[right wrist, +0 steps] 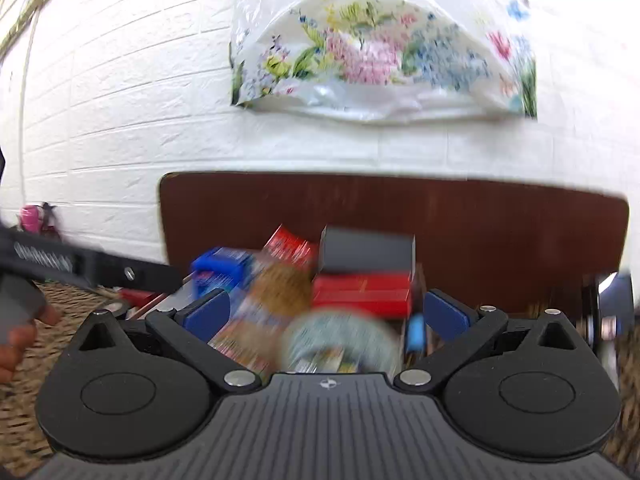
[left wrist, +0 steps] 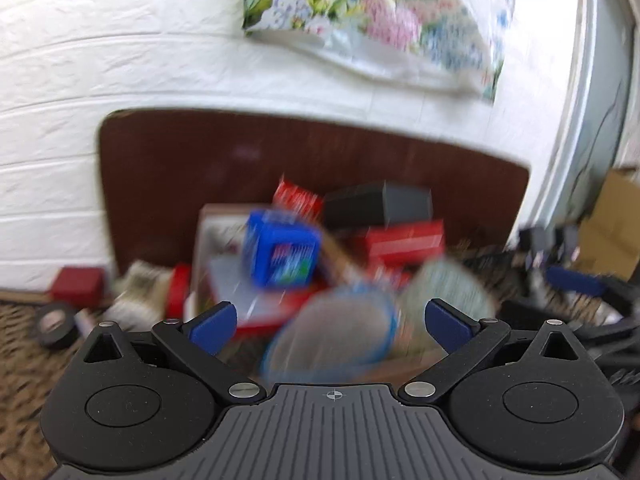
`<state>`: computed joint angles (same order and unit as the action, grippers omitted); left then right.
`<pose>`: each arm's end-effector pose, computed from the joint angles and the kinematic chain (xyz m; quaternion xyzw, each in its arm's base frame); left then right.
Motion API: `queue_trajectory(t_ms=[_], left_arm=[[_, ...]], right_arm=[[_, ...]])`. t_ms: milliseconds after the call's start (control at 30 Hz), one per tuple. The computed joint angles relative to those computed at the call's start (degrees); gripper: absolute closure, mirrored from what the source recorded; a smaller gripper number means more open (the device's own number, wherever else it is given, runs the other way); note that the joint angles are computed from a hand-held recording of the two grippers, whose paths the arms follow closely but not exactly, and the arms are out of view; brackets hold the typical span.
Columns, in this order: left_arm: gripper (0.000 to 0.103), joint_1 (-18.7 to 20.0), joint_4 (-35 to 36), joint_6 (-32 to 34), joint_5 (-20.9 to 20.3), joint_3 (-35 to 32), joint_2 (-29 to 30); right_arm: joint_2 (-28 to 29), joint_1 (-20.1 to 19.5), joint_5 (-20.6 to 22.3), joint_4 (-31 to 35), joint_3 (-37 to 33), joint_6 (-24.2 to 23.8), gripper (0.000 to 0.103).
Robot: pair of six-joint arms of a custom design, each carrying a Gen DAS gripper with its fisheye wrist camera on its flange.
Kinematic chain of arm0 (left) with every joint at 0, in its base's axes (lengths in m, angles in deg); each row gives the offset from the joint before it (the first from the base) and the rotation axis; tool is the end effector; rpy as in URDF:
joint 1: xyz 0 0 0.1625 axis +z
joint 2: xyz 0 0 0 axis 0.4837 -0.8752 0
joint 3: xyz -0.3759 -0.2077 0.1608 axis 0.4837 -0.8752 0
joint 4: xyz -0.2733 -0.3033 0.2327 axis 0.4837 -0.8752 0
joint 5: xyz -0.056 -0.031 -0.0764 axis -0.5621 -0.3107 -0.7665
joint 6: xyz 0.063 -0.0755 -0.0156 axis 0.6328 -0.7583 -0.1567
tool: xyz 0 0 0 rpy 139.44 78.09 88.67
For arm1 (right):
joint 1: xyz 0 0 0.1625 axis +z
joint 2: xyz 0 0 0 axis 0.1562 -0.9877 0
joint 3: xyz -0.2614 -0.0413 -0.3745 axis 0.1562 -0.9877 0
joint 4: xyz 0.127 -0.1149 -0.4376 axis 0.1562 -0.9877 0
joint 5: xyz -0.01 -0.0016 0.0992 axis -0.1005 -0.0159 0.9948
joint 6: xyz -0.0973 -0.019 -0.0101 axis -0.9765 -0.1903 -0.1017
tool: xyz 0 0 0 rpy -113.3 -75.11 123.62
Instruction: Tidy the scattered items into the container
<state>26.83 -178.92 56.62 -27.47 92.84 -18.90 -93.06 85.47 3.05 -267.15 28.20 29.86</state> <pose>-0.2762 -0.7749 0.1909 0.1547 0.8166 -0.4793 0.2821 0.2077 -0.8347 0.1912 0.3988 -0.7863 0.4529 0.1327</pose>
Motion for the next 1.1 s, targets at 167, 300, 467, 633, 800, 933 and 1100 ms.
queue_trajectory(t_ms=[167,300,467,633,800,933,1100], left_arm=[[0.000,-2.6,-0.7,-3.2,6.2,7.0,-1.8],[0.000,-4.6,-1.9,-4.5,9.9,10.1,-2.1],[0.000,-6.8,-5.8,-2.7,14.2,12.1,-1.8],[0.000,-8.0,-5.8,-4.6,15.1,14.1,-2.7],[0.000,-8.6,-5.6,-5.2,15.8,15.2,-3.3],[0.000,-8.8,-5.3,-6.5,15.7,16.0,-3.9],[0.000,-8.8,-4.6,-7.8,16.1,16.3,-4.2]], right_arm=[[-5.5,0.5,-4.4,0.9,8.8,2.6,0.001],[-7.9,1.6,-8.7,0.3,13.5,1.4,0.001],[-9.8,2.6,-11.5,-3.9,18.2,-0.5,0.001],[-11.0,3.1,-13.6,-6.6,20.8,0.4,0.001],[-11.7,3.5,-15.6,-7.8,22.1,1.4,0.001],[-11.7,3.8,-16.7,-8.3,22.5,1.0,0.001],[-11.3,4.2,-17.4,-8.2,22.4,0.6,0.001]])
